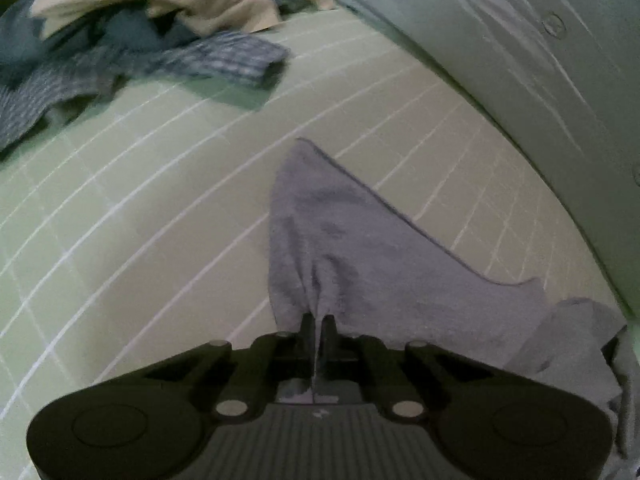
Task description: Fold clothes
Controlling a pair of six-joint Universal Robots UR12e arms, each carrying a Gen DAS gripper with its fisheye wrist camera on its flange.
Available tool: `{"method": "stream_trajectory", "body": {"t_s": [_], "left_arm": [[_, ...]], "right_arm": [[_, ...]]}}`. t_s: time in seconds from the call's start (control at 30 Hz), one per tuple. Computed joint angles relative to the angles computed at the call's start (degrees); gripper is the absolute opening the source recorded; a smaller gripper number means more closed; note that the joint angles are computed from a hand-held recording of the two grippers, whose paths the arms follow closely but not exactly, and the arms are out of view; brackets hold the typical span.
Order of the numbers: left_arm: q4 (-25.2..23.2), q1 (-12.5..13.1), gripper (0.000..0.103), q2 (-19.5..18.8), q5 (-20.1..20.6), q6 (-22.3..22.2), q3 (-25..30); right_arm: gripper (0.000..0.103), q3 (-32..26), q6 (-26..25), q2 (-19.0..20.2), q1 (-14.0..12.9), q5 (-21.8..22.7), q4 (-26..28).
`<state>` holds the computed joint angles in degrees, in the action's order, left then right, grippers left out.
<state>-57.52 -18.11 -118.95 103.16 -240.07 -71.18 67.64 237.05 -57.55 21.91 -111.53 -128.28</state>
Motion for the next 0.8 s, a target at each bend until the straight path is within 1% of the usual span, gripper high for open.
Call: {"method": "stream_trajectory", "body": {"t_s": [0.1,0.17,0.3,0.37,0.4,0.43,0.47,0.5,0.57,0.6,0.63,0.67,0.73,0.8], "left_arm": [[-0.53,0.39,0.002,-2.47,0.85,1.84,3.53],[0.19,0.80,0.002,-4.55,1.72,2.50,6.18],[0.71,1.79,0.002,-10.32,3.78,4.91,14.24],[-0.13,2.61,0.002,-13.38,2.92,5.18,19.25],[-0.39,3.01,0.002,-14.48,2.31,4.69,21.38],[0.10,3.27,0.001,-15.25,2.41,4.47,23.10],[0.92,3.35,0.001,-15.70,3.15,4.84,24.40],[2.18,3.30,0.001,-15.41,4.42,5.52,24.58],[5.75,2.90,0.002,-13.20,8.11,7.71,22.46],[7.58,2.71,0.002,-12.18,9.90,8.94,21.54],[9.43,2.52,0.002,-11.22,11.65,10.26,20.70],[11.44,2.31,0.002,-9.61,13.34,10.91,18.71],[14.97,1.78,0.002,-5.19,16.63,10.39,12.51],[16.31,1.07,0.002,-1.26,19.39,9.35,6.69]], "right_arm": [[0.006,-4.89,-5.69,3.09,-0.23,-0.30,1.12],[0.006,-8.77,-7.81,5.57,-0.70,-0.15,1.16],[0.006,-17.35,-9.16,11.38,-1.79,0.55,1.79],[0.005,-22.46,-10.05,14.49,-2.18,0.81,2.55],[0.005,-24.27,-9.94,15.46,-2.42,1.22,1.95],[0.005,-26.16,-9.81,16.48,-2.66,1.59,1.40],[0.005,-27.34,-10.00,16.90,-2.67,0.73,0.45],[0.005,-27.88,-11.02,16.83,-2.56,-1.22,-1.70],[0.005,-26.59,-13.20,15.34,-2.28,-5.09,-6.45],[0.005,-24.27,-13.62,13.52,-2.26,-6.41,-9.64],[0.005,-21.53,-13.28,11.53,-2.24,-7.45,-12.43],[0.004,-18.67,-12.55,9.50,-2.22,-8.32,-14.52],[0.004,-11.14,-10.46,4.44,-2.15,-9.47,-19.21],[0.004,-4.08,-9.90,-0.07,-1.97,-10.29,-22.12]]}}
